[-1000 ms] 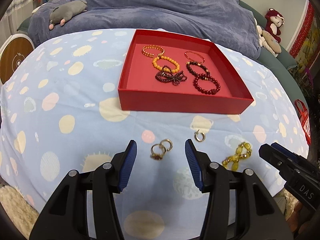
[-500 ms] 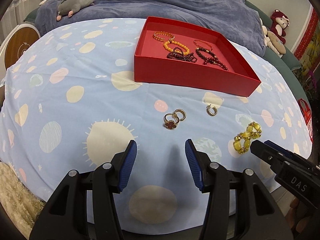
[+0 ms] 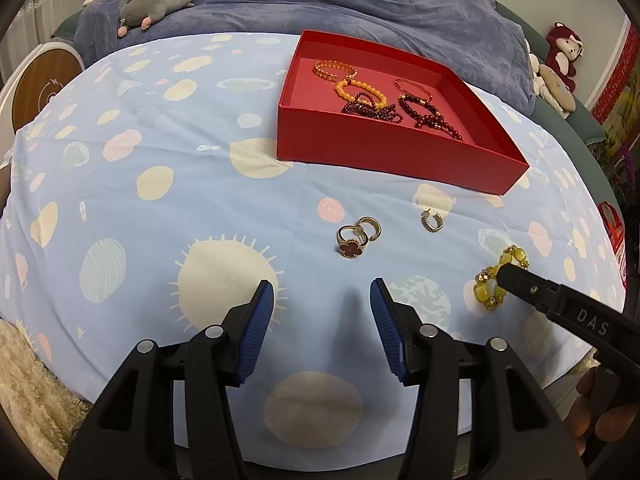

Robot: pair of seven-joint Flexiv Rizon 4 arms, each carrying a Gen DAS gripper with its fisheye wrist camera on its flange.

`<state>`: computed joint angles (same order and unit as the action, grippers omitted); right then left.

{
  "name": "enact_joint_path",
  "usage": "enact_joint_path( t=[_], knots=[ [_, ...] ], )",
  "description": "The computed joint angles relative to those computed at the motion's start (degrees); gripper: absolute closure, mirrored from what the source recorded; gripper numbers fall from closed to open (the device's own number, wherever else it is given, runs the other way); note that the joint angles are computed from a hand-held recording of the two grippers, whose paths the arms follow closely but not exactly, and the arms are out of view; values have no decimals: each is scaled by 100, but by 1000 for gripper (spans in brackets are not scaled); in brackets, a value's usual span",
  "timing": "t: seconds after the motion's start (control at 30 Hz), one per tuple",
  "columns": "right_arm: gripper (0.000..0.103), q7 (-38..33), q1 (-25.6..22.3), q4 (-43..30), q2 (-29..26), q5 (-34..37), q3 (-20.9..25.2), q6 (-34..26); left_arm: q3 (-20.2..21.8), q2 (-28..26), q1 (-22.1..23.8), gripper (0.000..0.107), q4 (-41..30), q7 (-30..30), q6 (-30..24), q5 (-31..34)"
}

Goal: Organize jewelry
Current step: 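Grasp the yellow bead bracelet with the right tool while the left tool grasps the red-stone gold ring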

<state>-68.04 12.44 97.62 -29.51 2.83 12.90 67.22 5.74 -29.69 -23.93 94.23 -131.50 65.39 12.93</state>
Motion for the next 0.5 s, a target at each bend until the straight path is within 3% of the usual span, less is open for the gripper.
enact_joint_path(
  t=[0.33, 0.5],
  knots=[
    [60, 173, 99, -334, -267, -161, -147, -19, -21, -48, 46, 59, -25, -7, -46, -68],
    [80, 294, 166, -400, -332, -347, -242, -62, -40, -63, 64, 59, -38, 28, -47, -104]
  ],
)
